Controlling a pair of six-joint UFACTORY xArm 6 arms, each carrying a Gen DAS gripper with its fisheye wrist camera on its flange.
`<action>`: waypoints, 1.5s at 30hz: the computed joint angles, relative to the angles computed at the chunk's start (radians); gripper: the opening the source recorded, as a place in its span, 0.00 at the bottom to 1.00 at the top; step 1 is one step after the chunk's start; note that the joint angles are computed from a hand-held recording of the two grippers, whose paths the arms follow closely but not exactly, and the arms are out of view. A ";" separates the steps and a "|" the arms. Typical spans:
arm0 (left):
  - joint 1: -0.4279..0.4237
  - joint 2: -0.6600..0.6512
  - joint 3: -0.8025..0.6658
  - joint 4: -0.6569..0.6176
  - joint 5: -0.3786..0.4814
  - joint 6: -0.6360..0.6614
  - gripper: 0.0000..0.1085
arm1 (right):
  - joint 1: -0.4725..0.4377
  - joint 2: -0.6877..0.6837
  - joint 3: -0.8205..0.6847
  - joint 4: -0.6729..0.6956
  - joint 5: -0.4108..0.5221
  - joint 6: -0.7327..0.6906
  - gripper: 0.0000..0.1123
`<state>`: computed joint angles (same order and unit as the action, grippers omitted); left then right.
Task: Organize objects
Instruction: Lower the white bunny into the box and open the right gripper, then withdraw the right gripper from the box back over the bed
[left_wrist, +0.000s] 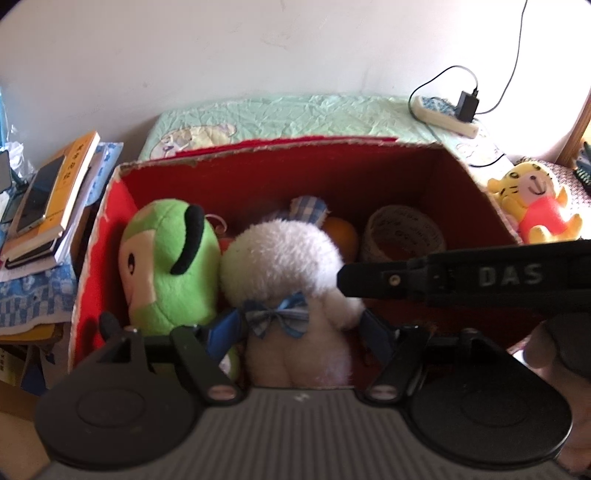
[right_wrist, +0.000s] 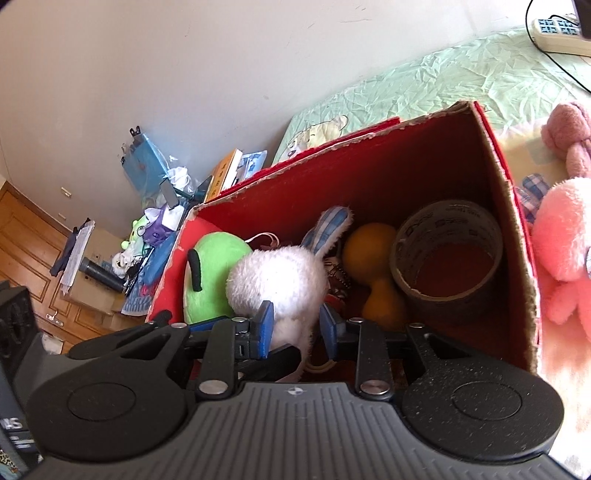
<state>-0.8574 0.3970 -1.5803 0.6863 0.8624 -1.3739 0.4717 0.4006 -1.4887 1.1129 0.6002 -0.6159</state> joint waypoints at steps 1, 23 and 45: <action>-0.003 -0.001 -0.001 0.007 -0.003 -0.002 0.70 | 0.000 0.000 0.001 0.000 -0.001 -0.001 0.28; -0.048 0.083 -0.174 -0.021 0.160 0.055 0.71 | 0.007 -0.107 0.133 0.068 -0.111 -0.098 0.28; -0.143 0.372 -0.719 0.026 0.426 0.188 0.75 | -0.072 -0.279 0.292 0.257 -0.132 -0.342 0.28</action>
